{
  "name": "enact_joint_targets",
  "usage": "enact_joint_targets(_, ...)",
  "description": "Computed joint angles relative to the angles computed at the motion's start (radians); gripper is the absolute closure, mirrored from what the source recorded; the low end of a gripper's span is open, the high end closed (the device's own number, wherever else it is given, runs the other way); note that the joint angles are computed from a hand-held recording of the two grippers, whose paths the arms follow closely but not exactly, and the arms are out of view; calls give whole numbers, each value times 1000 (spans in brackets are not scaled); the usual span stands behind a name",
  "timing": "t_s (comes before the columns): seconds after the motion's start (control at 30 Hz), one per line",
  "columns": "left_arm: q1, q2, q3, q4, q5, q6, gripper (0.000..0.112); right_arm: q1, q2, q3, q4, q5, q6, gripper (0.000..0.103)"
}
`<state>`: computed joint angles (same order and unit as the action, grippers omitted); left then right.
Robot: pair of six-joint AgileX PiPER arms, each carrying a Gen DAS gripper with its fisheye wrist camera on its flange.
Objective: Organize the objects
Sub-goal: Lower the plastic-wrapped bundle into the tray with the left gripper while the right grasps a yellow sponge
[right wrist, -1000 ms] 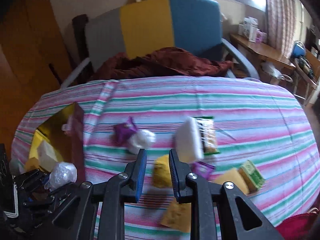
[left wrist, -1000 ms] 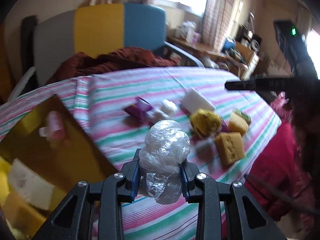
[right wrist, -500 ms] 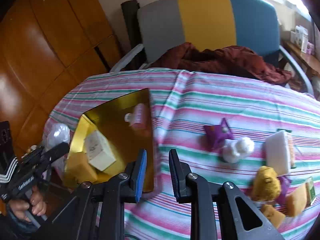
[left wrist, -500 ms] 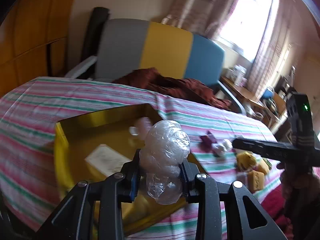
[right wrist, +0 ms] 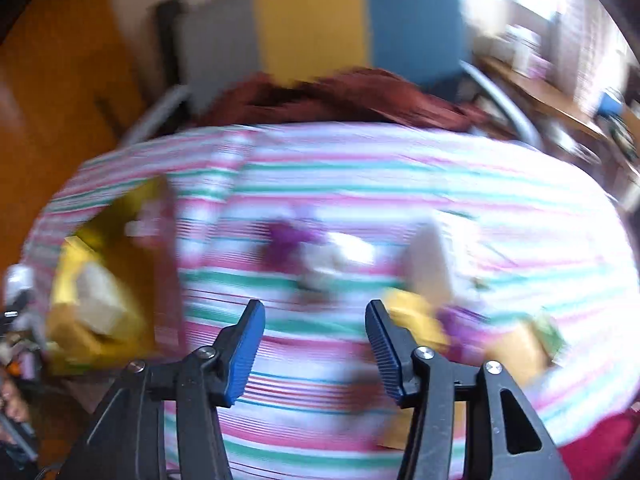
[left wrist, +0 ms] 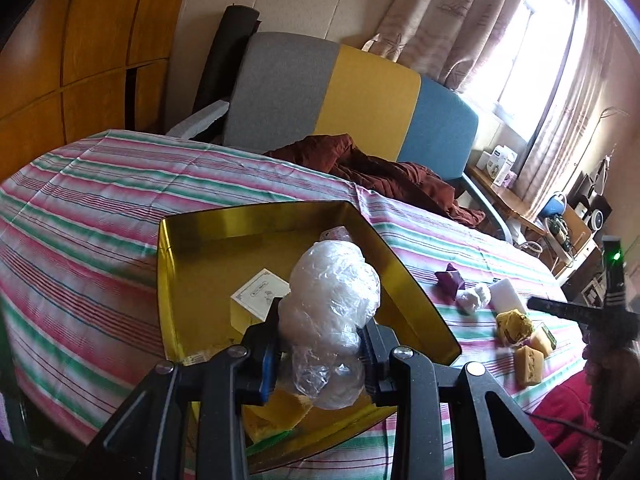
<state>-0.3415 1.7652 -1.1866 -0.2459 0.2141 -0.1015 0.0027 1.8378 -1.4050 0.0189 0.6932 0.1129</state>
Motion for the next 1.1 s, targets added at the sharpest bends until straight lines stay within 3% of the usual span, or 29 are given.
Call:
enact_joint_targets(0.17, -23, 18, -25, -34, 17, 42, 79, -130, 67, -28, -264, 126, 155, 26)
enact_joint_targets(0.27, -36, 30, -43, -46, 32, 55, 79, -165, 154, -84, -368, 188, 184, 23)
enact_joint_targets(0.37, -56, 36, -58, 2, 46, 11, 78, -186, 251, -160, -365, 253, 130, 21)
enact_joint_targets(0.43, -64, 40, -66, 19, 54, -3, 78, -197, 297, -216, -318, 300, 65, 24)
enact_joint_targets(0.57, -70, 48, -73, 18, 61, -3, 78, -193, 319, -245, -312, 305, 19, 45)
enact_joint_targets(0.8, -45, 31, -55, 7, 46, 19, 78, -205, 156, -94, -342, 166, 113, 48)
enact_joint_targets(0.97, 2, 6, -30, 52, 31, -28, 78, -162, -23, -19, -212, 56, 48, 48)
enact_joint_targets(1.1, 46, -29, 15, 154, 17, -130, 78, -55, -65, -66, -47, 8, -83, 47)
